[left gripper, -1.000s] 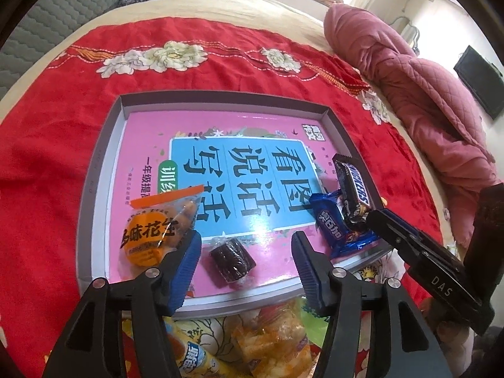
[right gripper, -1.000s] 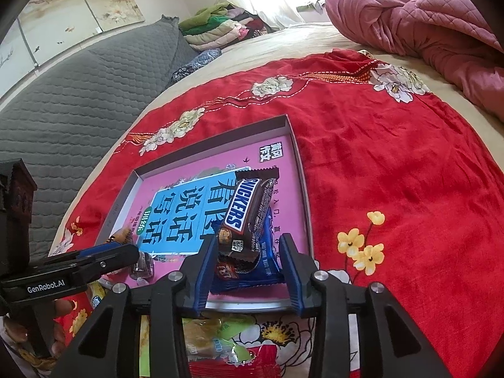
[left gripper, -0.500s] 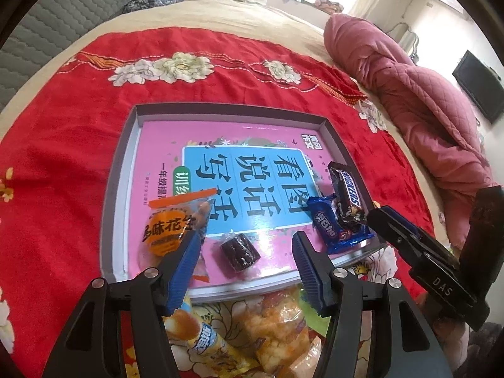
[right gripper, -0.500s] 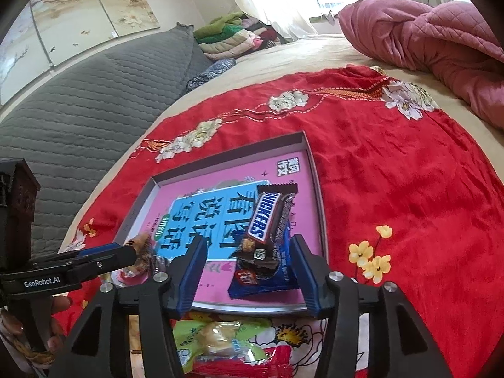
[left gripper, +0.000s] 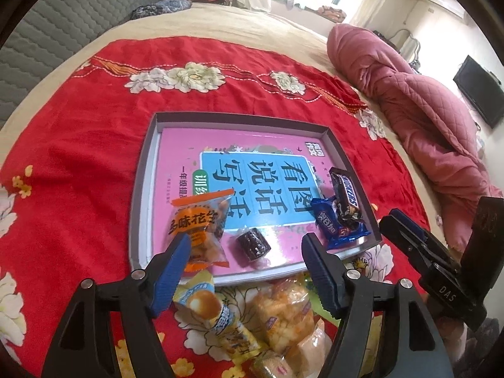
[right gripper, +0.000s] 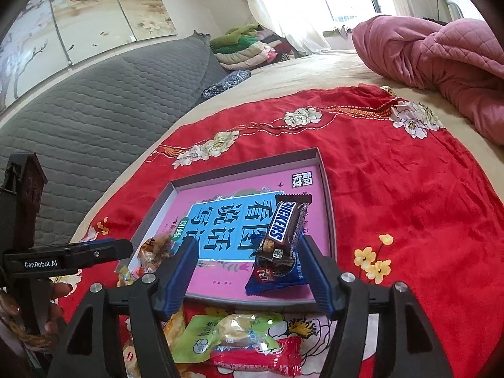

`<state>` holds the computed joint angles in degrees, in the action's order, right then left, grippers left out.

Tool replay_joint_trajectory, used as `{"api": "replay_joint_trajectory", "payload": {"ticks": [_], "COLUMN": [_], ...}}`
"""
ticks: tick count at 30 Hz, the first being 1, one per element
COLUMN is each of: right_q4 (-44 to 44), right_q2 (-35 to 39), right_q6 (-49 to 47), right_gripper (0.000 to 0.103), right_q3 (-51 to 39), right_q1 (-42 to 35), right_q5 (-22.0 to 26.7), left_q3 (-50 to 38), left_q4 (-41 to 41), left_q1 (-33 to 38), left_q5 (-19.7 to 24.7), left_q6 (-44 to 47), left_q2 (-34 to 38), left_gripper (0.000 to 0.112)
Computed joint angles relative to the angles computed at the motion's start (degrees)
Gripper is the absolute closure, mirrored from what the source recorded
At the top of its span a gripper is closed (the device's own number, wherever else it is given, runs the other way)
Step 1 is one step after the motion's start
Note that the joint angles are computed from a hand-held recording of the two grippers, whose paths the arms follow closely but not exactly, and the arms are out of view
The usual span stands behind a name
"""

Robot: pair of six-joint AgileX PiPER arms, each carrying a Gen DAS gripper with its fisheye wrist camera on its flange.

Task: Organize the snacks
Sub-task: 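Withdraw both open tools from the tray toward the remaining snacks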

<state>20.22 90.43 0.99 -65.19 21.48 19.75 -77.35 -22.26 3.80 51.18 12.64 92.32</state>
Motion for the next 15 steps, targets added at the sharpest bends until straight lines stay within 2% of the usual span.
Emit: {"api": "replay_joint_trajectory", "payload": {"ticks": [15], "right_q4": [-4.6], "right_q2": [-3.4], "right_q6": [4.9], "right_gripper": [0.035], "right_q3": [3.1], "right_q1": [0.7], "right_q5": [-1.1], "left_q3": [2.6], "left_q4": [-0.7], "left_q1": [2.6], "left_q5": [1.7], "left_q6": [2.6], "left_q2": [-3.8], "left_gripper": [0.038]}}
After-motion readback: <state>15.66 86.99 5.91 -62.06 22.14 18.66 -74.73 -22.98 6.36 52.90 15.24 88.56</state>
